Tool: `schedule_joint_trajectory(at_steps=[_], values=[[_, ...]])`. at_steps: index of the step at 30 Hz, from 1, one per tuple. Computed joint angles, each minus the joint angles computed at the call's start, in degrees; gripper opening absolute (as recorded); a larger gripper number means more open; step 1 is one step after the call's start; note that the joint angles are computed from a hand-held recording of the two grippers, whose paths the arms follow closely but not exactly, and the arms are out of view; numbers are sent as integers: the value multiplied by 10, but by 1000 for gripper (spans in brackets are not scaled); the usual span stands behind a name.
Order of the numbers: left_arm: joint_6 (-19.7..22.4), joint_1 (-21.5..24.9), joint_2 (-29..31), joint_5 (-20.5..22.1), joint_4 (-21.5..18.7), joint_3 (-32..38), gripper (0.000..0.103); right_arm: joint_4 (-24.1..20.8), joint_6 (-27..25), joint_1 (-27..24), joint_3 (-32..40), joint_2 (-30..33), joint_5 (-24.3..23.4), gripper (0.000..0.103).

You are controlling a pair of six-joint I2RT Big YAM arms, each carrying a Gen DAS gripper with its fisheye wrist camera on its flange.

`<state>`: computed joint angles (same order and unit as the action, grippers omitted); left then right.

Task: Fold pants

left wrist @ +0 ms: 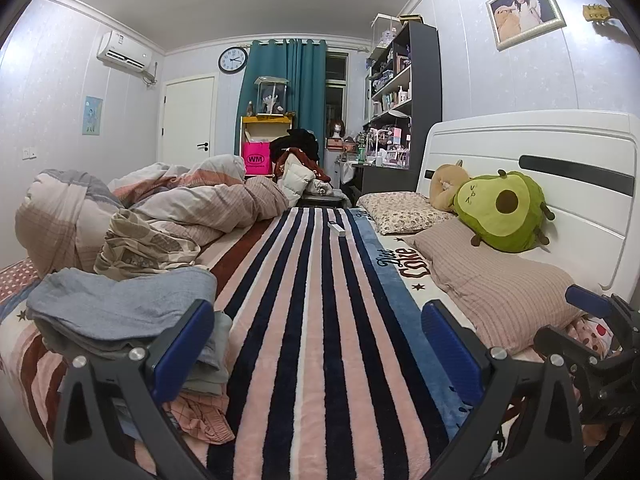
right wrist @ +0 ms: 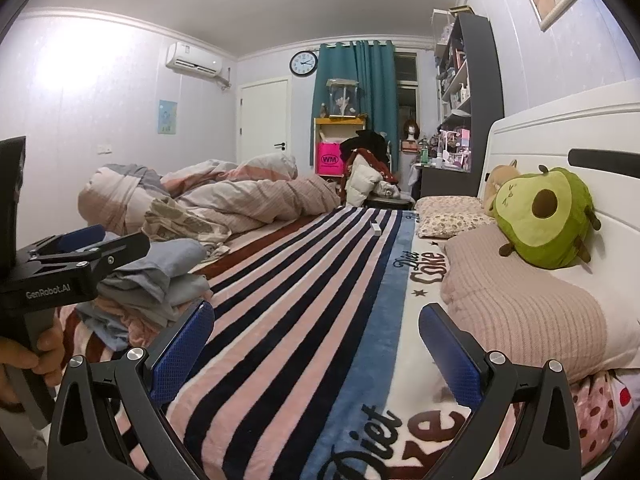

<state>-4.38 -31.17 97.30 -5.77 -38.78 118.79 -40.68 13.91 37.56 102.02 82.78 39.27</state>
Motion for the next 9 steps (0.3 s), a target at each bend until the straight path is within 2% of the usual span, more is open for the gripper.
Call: schedule_joint_trajectory(at_steps=[6, 9], values=[[2, 0, 0, 4, 0, 0, 102, -3, 6, -2, -2, -1, -1, 102], [1, 0, -1, 8, 5, -5, 102, 16, -4, -5, -15, -9, -10, 102]])
